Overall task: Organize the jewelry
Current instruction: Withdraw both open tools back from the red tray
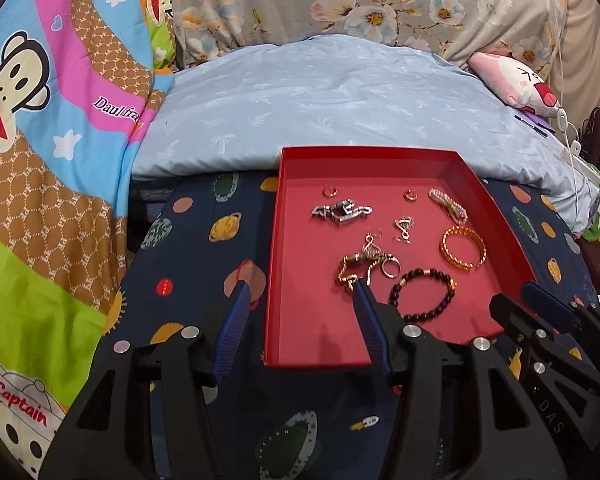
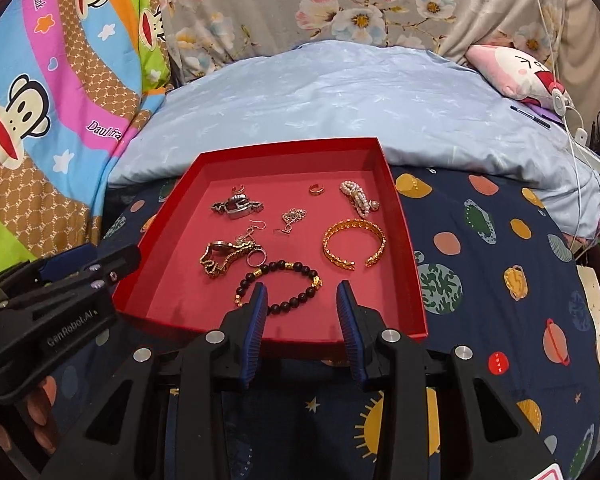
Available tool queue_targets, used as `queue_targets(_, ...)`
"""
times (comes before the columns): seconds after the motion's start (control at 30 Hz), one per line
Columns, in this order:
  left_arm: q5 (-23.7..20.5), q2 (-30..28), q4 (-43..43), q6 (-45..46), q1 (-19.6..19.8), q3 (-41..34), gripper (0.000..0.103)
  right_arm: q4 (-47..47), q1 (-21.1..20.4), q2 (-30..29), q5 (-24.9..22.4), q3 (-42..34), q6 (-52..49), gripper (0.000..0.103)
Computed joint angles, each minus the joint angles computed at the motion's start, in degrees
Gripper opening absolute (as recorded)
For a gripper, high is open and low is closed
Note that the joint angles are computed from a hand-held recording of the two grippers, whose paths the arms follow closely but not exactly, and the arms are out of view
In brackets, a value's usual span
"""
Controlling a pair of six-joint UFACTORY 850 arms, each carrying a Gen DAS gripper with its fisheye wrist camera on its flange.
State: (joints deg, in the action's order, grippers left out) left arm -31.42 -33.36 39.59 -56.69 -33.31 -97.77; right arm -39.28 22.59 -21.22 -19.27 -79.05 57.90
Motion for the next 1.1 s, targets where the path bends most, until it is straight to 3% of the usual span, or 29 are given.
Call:
queue_targets(0.27, 0.36, 1.22, -1.13, -0.87, -0.70, 2.55, 0.051, -2.02, 0.85, 1.85, -0.11, 2.34, 3.65, 0.036)
queue_targets(0.43, 0.62, 1.50, -1.14, -1.90, -0.94, 3.26, 0.051, -6.32, 1.54, 2.40, -0.59, 3.17, 8.11, 0.045)
queue_targets(0.83, -1.52, 0.68, 8.36, -10.66, -2.62, 3.08, 0.056, -18.21, 2.76, 2.46, -3.59, 3.83, 20.16, 0.051)
queue_targets(1.1, -2.55, 0.53, 11.73, -14.64, -2.78, 3.44, 0.072, -24.94, 3.09, 2.73, -6.62, 4.84, 27.28, 0.068)
